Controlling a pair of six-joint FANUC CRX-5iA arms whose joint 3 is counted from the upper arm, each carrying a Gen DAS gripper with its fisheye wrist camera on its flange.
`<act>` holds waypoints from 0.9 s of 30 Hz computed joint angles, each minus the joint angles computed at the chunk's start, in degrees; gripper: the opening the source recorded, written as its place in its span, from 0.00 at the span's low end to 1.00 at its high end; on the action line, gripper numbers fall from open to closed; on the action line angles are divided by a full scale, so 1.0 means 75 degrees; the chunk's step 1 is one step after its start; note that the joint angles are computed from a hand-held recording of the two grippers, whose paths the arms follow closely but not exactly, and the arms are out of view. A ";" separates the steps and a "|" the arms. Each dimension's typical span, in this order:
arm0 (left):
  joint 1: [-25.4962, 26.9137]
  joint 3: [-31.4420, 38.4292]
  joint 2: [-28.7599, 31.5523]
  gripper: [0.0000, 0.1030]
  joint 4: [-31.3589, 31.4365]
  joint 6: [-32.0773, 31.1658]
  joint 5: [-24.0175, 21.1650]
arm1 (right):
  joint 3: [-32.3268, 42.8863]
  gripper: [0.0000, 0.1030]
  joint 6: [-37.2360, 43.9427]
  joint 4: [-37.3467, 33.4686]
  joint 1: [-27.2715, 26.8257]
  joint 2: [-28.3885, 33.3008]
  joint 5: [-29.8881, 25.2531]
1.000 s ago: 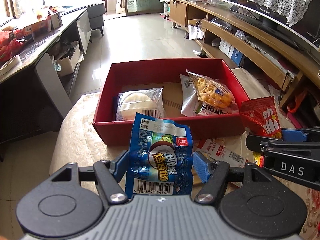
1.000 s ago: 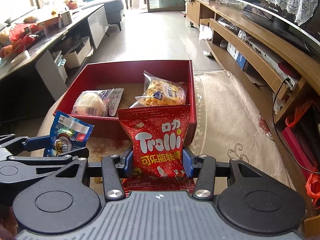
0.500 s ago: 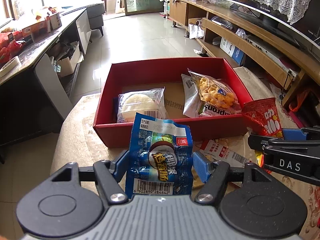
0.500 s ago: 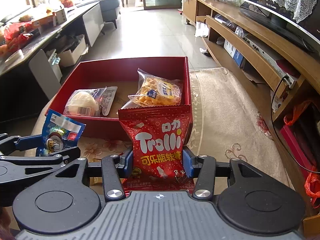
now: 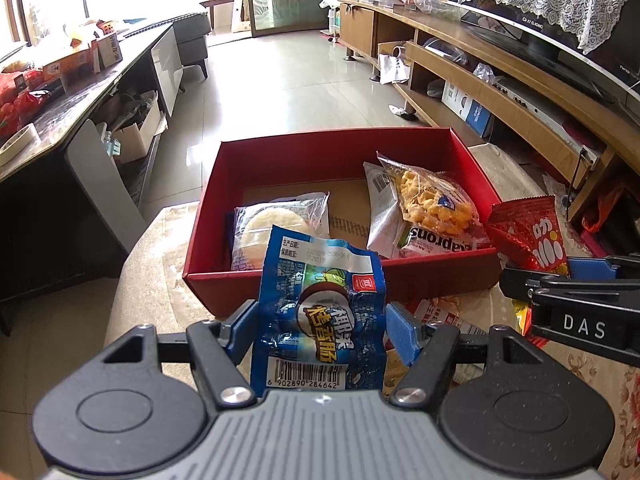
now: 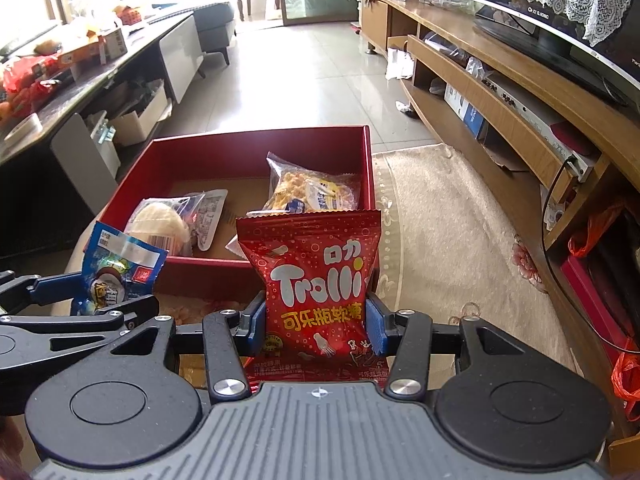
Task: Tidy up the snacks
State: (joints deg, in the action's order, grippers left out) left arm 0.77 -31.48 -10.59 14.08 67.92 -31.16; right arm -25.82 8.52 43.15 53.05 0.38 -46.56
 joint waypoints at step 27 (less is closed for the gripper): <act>-0.0104 0.0628 0.0727 0.61 0.0081 0.0318 0.0376 | 0.0380 0.55 0.0170 0.0200 -0.0584 0.0456 0.0486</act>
State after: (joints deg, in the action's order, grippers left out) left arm -0.01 -26.76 -5.14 14.69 70.31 -28.34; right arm -22.98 9.79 44.65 48.66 3.81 -42.91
